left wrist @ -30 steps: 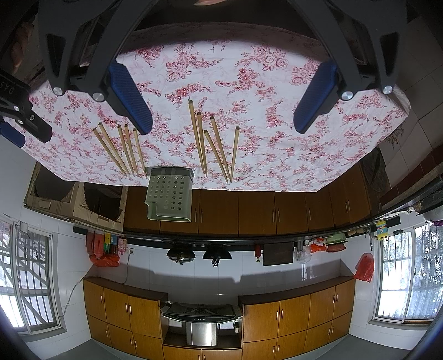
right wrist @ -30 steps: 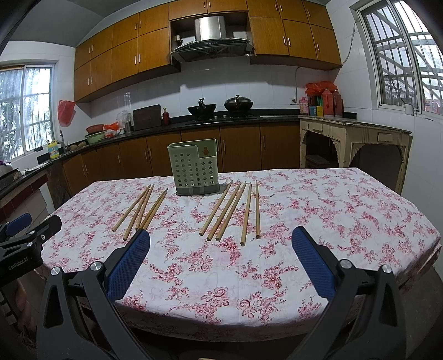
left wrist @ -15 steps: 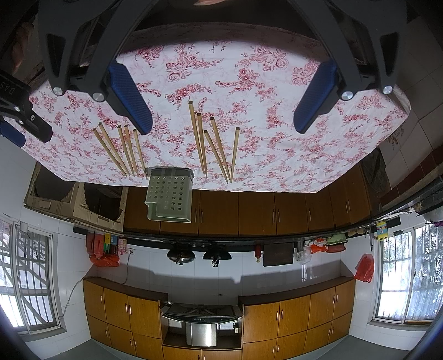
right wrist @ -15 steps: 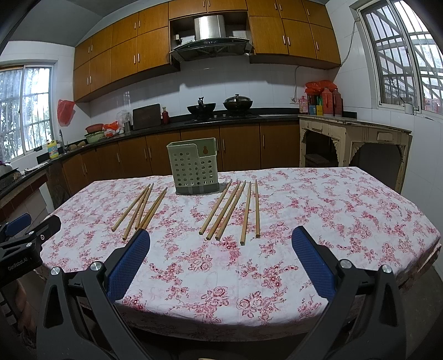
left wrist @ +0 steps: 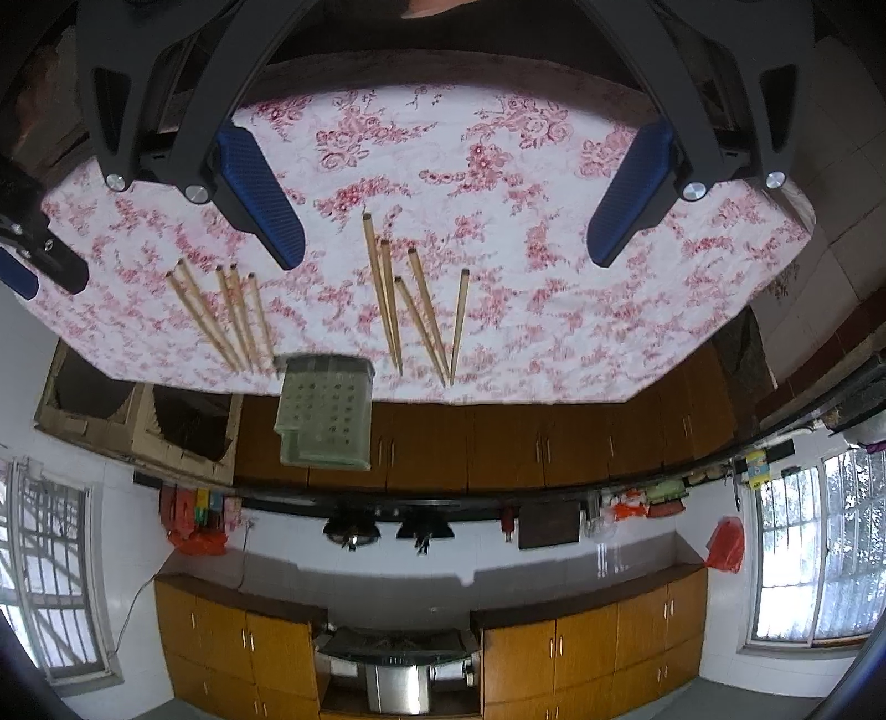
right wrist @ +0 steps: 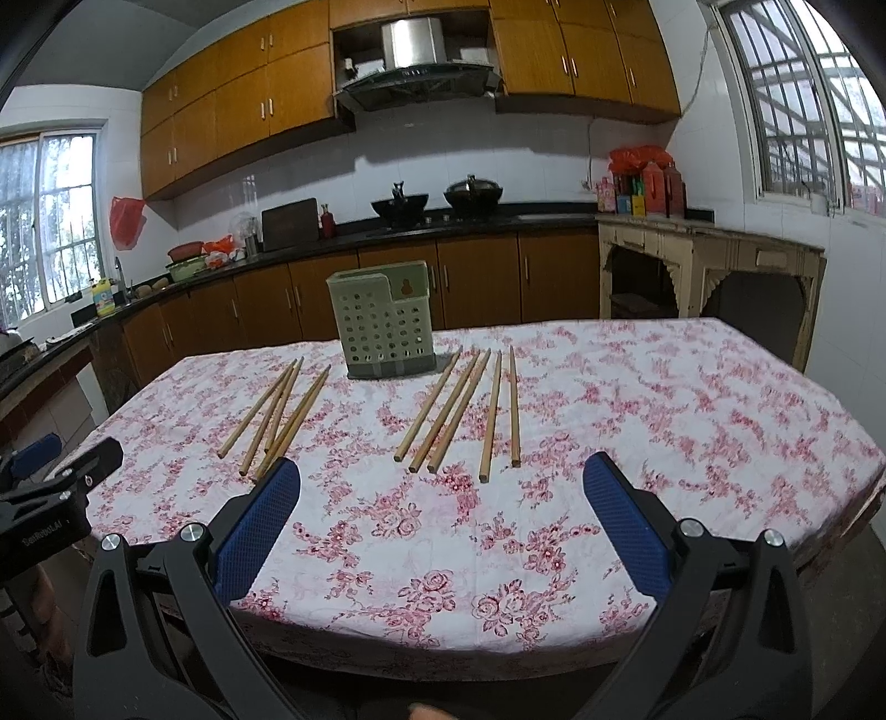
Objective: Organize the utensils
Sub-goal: 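Lower the left gripper onto one wooden chopstick and close while the right gripper grasps another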
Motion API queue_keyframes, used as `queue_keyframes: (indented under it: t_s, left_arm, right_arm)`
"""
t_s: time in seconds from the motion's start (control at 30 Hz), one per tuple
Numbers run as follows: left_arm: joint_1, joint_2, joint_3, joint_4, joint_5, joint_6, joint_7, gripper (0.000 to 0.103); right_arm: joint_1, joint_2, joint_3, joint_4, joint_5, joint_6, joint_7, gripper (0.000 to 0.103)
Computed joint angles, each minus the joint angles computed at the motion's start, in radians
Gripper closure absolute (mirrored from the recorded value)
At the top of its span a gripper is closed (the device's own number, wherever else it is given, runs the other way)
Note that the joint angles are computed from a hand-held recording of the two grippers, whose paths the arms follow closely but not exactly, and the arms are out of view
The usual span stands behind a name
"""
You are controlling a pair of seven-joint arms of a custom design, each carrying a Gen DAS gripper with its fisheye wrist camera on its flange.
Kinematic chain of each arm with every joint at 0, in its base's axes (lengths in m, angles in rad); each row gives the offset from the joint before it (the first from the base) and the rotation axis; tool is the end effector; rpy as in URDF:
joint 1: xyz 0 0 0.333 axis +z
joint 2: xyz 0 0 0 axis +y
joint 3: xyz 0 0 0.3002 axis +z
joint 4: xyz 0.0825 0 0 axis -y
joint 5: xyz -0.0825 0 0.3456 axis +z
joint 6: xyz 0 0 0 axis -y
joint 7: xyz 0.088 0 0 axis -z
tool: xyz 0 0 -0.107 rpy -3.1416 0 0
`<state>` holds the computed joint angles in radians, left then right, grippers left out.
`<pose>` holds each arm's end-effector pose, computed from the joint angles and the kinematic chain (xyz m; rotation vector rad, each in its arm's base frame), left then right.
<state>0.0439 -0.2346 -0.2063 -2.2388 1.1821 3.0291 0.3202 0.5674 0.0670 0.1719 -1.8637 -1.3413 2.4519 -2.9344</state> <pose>0.4589 -0.1536 0.5452 -1.5043 1.5845 -0.9358 0.4336 0.3917 0.5342 -1.3770 1.6075 -0.8896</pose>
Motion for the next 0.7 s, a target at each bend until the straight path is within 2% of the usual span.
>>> queue_keyframes:
  t_s: [0.13, 0.17, 0.23, 0.27, 0.33, 0.43, 0.53, 0.6, 0.7]
  left_arm:
    - [-0.066, 0.061, 0.052, 0.026, -0.228, -0.040, 0.221, 0.004]
    - [-0.091, 0.086, 0.077, 0.044, -0.330, -0.045, 0.316, 0.004]
    - [-0.101, 0.124, 0.088, 0.083, -0.430, -0.077, 0.407, 0.004]
    - [-0.099, 0.154, 0.084, 0.126, -0.456, -0.121, 0.435, 0.004]
    - [-0.096, 0.221, 0.080, 0.216, -0.504, -0.195, 0.493, 0.004]
    - [-0.083, 0.319, 0.080, 0.336, -0.632, -0.253, 0.614, 0.004]
    - [-0.070, 0.401, 0.073, 0.438, -0.713, -0.299, 0.707, 0.017]
    - [-0.060, 0.460, 0.063, 0.510, -0.760, -0.341, 0.770, 0.029]
    - [-0.042, 0.529, 0.038, 0.592, -0.842, -0.400, 0.866, 0.037]
  right_arm:
    - [-0.028, 0.045, -0.023, 0.033, 0.118, 0.037, -0.066, 0.002]
    - [-0.037, 0.060, -0.030, 0.046, 0.165, 0.040, -0.094, 0.002]
    - [-0.055, 0.092, -0.045, 0.076, 0.260, 0.049, -0.156, 0.005]
    - [-0.066, 0.116, -0.050, 0.101, 0.324, 0.050, -0.208, 0.009]
    - [-0.091, 0.167, -0.058, 0.157, 0.455, 0.050, -0.327, 0.032]
    - [-0.115, 0.241, -0.075, 0.237, 0.603, 0.041, -0.450, 0.048]
    - [-0.131, 0.307, -0.088, 0.310, 0.703, 0.035, -0.531, 0.060]
    - [-0.131, 0.342, -0.096, 0.355, 0.744, 0.023, -0.573, 0.064]
    - [-0.122, 0.398, -0.108, 0.438, 0.777, -0.008, -0.639, 0.064]
